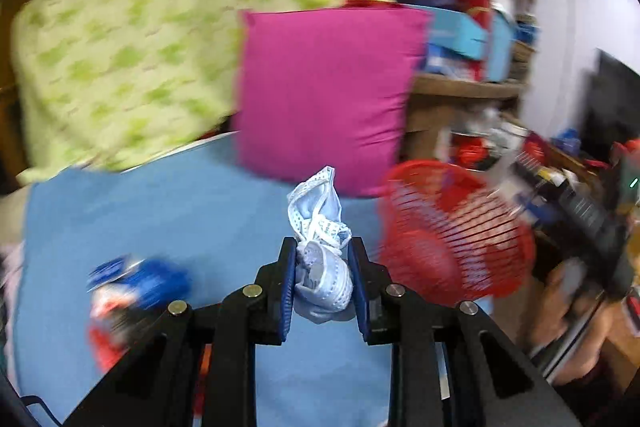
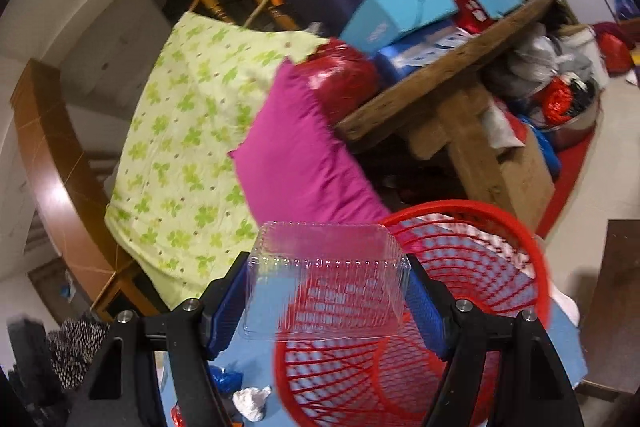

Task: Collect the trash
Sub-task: 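Carry the clear box to the basket while the left gripper drops a blue wrapper in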

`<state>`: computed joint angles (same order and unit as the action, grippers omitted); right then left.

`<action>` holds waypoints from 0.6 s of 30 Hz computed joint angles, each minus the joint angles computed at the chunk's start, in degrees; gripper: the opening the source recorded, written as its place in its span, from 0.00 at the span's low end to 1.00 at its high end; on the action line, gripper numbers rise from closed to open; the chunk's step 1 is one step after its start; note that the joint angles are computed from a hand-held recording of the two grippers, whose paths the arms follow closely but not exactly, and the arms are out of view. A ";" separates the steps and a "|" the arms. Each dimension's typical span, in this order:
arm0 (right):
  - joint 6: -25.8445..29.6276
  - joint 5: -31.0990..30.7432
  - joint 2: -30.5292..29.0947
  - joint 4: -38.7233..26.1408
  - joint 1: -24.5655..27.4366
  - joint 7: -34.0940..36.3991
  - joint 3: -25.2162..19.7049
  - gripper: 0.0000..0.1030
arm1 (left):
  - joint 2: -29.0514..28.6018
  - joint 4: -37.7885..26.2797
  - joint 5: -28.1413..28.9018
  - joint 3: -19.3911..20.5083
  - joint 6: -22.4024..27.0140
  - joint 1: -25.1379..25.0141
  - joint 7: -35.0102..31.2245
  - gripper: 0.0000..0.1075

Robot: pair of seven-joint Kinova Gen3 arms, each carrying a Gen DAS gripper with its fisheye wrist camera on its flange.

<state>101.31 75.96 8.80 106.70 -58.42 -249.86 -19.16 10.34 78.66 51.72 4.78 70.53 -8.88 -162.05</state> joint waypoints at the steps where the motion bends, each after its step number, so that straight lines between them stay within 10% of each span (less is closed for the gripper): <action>1: -0.02 -1.06 -0.62 0.84 -0.06 -1.19 -0.16 0.75 | 0.19 -0.34 -0.78 0.95 -0.15 1.54 0.59 0.27; 8: -4.24 -4.79 -4.92 5.90 2.02 -8.16 -1.91 0.78 | 2.77 -2.13 -10.10 4.98 -2.13 12.01 8.61 0.33; 11: -4.79 -5.41 -5.80 6.70 2.94 -9.97 -2.73 0.87 | 2.91 -1.10 -13.18 5.62 -4.95 14.63 9.42 0.61; 18: -2.31 -3.39 -4.71 6.20 2.97 -9.68 -3.60 0.91 | 1.55 0.62 -12.08 5.19 -7.55 12.04 7.30 0.67</action>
<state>99.00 72.56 4.08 112.90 -55.45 -259.54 -22.76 11.89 79.28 39.64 9.97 62.98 3.16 -154.76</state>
